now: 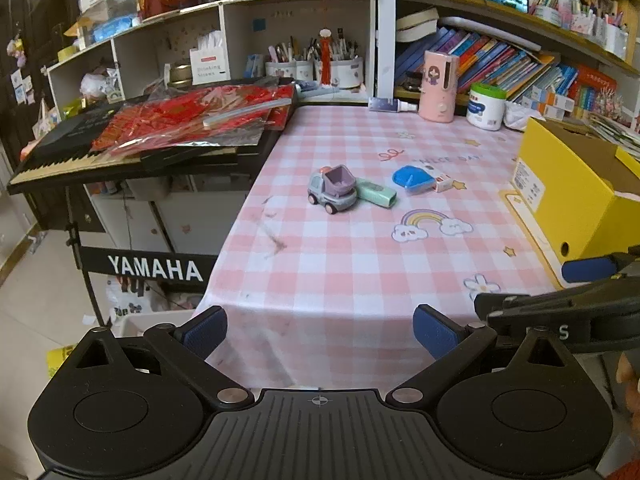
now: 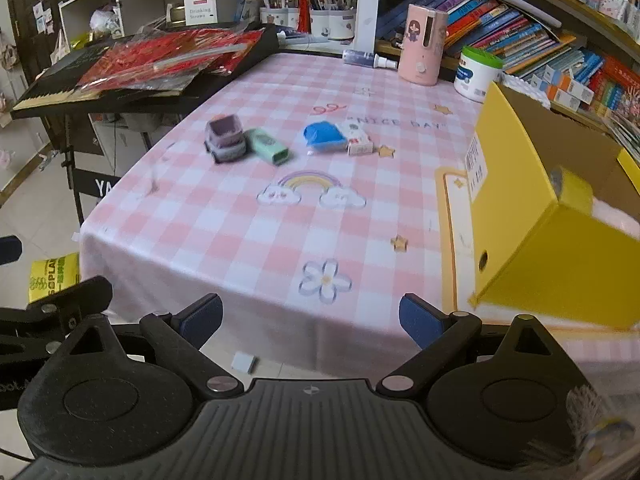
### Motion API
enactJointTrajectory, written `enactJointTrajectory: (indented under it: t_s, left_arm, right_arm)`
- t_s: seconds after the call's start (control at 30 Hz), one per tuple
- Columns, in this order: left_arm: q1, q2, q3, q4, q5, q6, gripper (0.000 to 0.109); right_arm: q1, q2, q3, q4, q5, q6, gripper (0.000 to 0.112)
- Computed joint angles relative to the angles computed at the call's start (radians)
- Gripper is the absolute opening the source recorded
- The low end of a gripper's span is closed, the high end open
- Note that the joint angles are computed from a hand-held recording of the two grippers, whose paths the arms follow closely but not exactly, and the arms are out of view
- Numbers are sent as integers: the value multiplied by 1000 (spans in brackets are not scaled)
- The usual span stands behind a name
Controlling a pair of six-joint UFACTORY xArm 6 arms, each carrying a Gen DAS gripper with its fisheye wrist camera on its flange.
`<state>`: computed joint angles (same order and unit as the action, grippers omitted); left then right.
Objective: Organize objects
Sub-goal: 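Withdraw both tools from the box back toward the remaining items, then grasp the blue eraser with the right tool while the left tool grasps the lilac toy car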
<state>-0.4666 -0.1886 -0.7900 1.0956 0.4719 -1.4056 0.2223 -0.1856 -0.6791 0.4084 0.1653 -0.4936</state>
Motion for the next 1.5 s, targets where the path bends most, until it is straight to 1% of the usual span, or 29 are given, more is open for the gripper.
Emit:
enactJointTrajectory:
  t_s: [0.4, 0.6, 0.83, 1.03, 1.13, 1.2, 1.23, 1.3, 1.33, 1.4, 1.5]
  left_arm:
    - [41, 174, -192, -43, -4, 53, 101]
    - [45, 250, -279, -92, 21, 102, 101]
    - [57, 322, -360, -149, 41, 146, 101]
    - [79, 378, -419, -178, 31, 152, 101]
    - [89, 409, -453, -180, 23, 157, 100]
    - [96, 435, -482, -185, 20, 165, 100]
    - [98, 447, -495, -189, 21, 170, 100]
    - [103, 473, -527, -196, 25, 179, 100]
    - [105, 485, -541, -199, 26, 182, 100]
    - [109, 509, -569, -203, 26, 190, 100]
    - [113, 541, -607, -208, 28, 205, 100]
  right_arm:
    - [-29, 221, -261, 84, 24, -115, 94]
    - [-38, 314, -374, 132, 12, -166, 94]
    - [-47, 423, -513, 154, 69, -213, 93]
    - [-45, 524, -637, 148, 87, -209, 91]
    - [-45, 585, -714, 125, 100, -185, 86]
    - [-49, 630, -772, 86, 110, -137, 78]
    - [-52, 657, -808, 57, 120, -98, 77]
    - [-57, 699, -865, 37, 140, -58, 66]
    - [-59, 720, -897, 43, 156, -60, 63]
    - [-63, 758, -961, 98, 212, -119, 48]
    - [-67, 799, -1035, 164, 294, -195, 36]
